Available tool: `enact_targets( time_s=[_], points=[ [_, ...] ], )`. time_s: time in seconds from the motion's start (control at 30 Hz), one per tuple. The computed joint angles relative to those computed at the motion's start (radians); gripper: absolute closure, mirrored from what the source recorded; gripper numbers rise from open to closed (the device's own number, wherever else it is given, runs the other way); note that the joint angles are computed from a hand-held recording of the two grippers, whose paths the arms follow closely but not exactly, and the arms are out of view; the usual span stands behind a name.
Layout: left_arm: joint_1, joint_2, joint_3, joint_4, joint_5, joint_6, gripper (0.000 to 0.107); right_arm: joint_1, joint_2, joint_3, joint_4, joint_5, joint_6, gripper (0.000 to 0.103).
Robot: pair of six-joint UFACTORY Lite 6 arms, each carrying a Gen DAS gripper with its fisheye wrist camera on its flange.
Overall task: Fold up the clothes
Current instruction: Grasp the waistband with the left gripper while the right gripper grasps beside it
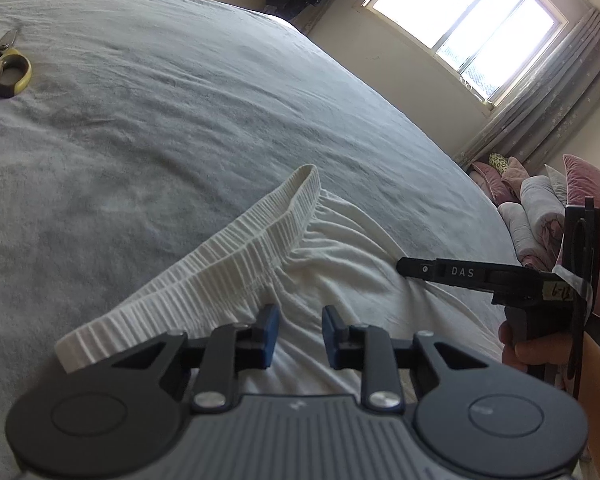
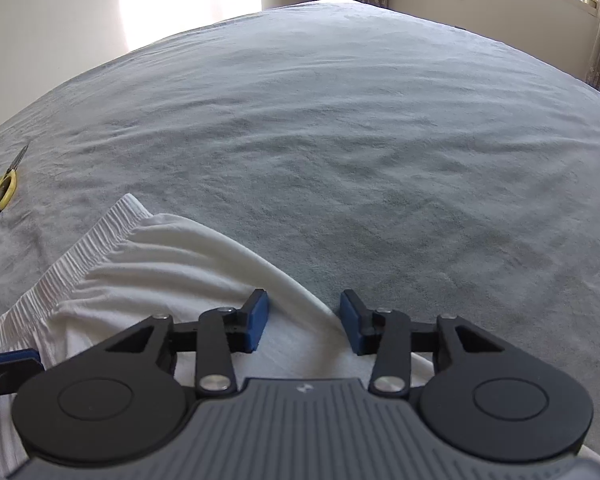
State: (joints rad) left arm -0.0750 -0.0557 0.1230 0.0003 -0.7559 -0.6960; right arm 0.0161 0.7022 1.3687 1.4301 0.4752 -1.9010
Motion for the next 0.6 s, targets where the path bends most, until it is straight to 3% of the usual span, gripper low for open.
enact_targets(
  time_s=[0.03,0.1,0.23,0.6],
  points=[
    [-0.001,0.006,0.001,-0.003,-0.005,0.005,0.082,0.0,-0.008,-0.005,-0.022,0.009,0.028,0.097],
    [-0.006,0.026,0.004,-0.015,-0.026,0.021,0.084,0.01,-0.058,-0.055,0.005,-0.002,0.01,0.098],
    [-0.06,0.084,0.03,-0.142,-0.053,0.126,0.097,-0.007,-0.214,-0.187,0.07,0.028,-0.056,0.099],
    [-0.218,0.124,0.073,-0.434,-0.05,0.334,0.098,-0.112,-0.701,-0.505,-0.056,0.227,0.019,0.099]
  ],
)
